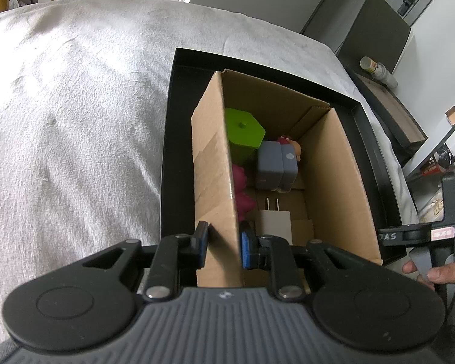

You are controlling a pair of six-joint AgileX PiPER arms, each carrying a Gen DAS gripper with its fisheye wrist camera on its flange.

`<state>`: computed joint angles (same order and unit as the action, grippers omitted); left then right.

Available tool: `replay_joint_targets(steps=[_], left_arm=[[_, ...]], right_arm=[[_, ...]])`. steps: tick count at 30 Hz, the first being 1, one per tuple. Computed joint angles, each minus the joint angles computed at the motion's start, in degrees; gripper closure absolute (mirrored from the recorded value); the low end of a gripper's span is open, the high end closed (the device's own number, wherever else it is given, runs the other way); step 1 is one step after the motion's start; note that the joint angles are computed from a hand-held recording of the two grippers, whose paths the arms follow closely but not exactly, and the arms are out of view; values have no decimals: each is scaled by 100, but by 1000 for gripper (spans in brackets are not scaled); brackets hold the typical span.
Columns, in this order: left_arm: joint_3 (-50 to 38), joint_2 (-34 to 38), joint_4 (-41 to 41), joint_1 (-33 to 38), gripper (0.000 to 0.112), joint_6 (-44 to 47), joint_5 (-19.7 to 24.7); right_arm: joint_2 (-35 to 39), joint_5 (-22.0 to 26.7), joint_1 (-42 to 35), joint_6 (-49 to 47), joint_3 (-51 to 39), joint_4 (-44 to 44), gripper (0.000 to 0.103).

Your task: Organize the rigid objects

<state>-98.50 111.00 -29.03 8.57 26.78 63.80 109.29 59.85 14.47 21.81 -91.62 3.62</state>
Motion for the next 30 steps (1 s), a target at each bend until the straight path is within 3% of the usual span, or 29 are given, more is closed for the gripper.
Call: replay_joint_targets(steps=[2,3,18,30], left_arm=[[-8,2,3,1,92,-5,11],[-8,2,3,1,92,-5,11],[-7,4,-12,1,92,2,8],[50,-16,-92,40,92,77,-24]], right_arm=[[25,28,59,55,-41,-125,43],[29,36,88,73,-66,-171,44],[-395,-235,81,390,137,-280,45],[-577,-44,-71,181,-342,-278,45]])
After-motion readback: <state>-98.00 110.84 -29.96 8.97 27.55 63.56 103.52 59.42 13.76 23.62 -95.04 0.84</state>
